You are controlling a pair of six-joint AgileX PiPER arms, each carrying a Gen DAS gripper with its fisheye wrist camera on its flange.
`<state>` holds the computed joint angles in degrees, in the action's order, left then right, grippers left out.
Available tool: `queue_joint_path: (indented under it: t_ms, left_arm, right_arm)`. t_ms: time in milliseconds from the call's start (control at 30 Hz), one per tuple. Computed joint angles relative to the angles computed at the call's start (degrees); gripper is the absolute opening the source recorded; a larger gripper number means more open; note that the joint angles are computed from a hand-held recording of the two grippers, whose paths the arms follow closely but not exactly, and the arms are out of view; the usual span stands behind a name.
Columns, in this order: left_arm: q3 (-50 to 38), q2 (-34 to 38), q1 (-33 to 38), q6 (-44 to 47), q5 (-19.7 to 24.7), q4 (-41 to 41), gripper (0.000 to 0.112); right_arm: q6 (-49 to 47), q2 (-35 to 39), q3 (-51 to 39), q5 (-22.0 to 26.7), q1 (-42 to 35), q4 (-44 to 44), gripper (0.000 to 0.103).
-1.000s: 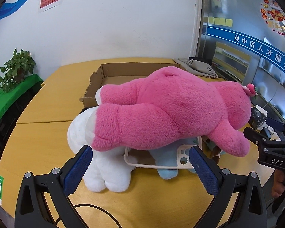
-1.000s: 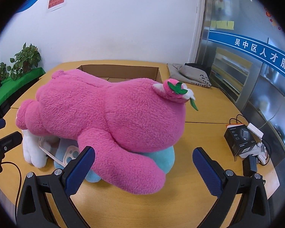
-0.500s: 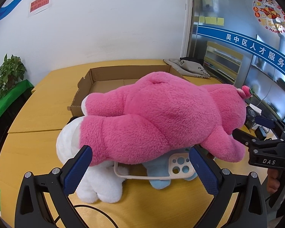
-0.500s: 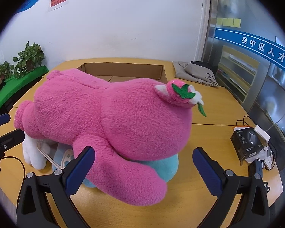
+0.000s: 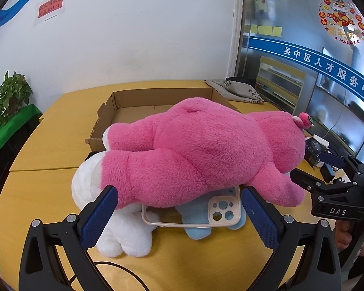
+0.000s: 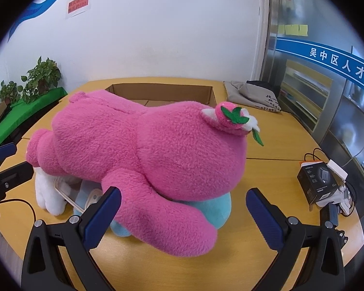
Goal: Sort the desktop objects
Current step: 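Close the left gripper on the pink bear's back while the right gripper grasps its head, then lift the pink bear with both grippers and carry it over the box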
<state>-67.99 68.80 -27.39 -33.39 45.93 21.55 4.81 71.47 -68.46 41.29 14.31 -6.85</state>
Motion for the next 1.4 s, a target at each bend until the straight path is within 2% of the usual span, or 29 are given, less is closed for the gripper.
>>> queue_joint_path:
  t_ms: [167,333,467,600,667,800,900,967,1000,1033,1100,1167,1233,1267,1333,1400]
  left_arm:
    - [-1.5,0.6,3.0,4.5,-0.9,-5.1,0.103]
    - [-6.0,3.9,9.1,15.1,-1.3,-16.3,0.103]
    - [-12.4,9.9,15.0,24.1,1.4,-27.6,0.103]
    - [-18.0,16.6,19.6,30.2,4.1,-35.3,0.103]
    - [-20.8,19.9,21.6,33.1,5.8,-39.3,0.103]
    - [-24.3,24.3,24.0,38.3,7.7,-46.2,0.103]
    - [-25.9,26.5,24.8,39.6,8.1,-48.5,0.103]
    - [-26.1,27.1,24.9,41.9,8.3,-50.0,0.103]
    - [-26.3,27.4,24.9,43.6,8.9,-51.1,0.099]
    - [-26.5,27.8,24.9,45.2,9.5,-52.2,0.090]
    - [-27.2,28.1,23.6,44.5,9.6,-50.3,0.086]
    - [-28.0,28.4,22.8,43.4,9.9,-49.1,0.077]
    - [-28.7,28.6,23.3,42.8,10.7,-50.1,0.061]
    - [-29.0,28.5,23.6,42.9,11.2,-50.7,0.057]
    - [-30.3,28.1,23.4,42.6,12.3,-49.8,0.044]
    - [-32.3,27.9,22.3,42.1,13.2,-47.2,0.038]
  right_arm:
    - [-2.4,-0.1,-0.3,0.0,-0.6,2.4,0.103]
    - [-6.1,0.9,-1.5,-0.1,-2.1,5.1,0.103]
    - [-18.9,2.2,-4.0,0.9,-8.7,16.9,0.103]
    - [-30.2,8.2,-11.7,8.0,-19.5,32.1,0.103]
    - [-30.3,13.3,-16.8,11.3,-22.4,34.3,0.103]
    - [-32.1,23.9,-27.1,19.8,-25.6,41.9,0.103]
    - [-33.1,29.6,-32.5,22.5,-24.8,44.3,0.103]
    - [-33.1,33.7,-36.6,26.3,-24.5,46.6,0.102]
    - [-33.4,34.4,-37.3,26.8,-24.2,46.6,0.102]
    - [-34.0,34.6,-37.4,26.5,-23.7,46.1,0.101]
    - [-35.4,34.0,-36.8,25.4,-22.8,45.7,0.093]
    - [-35.8,32.7,-34.9,23.2,-22.2,45.1,0.077]
    - [-36.5,31.4,-33.5,22.2,-22.3,45.8,0.066]
    - [-36.9,30.7,-32.9,21.8,-22.3,46.2,0.060]
    - [-38.4,29.5,-32.0,21.5,-22.8,48.1,0.056]
    - [-40.0,28.7,-31.8,20.8,-22.9,49.8,0.055]
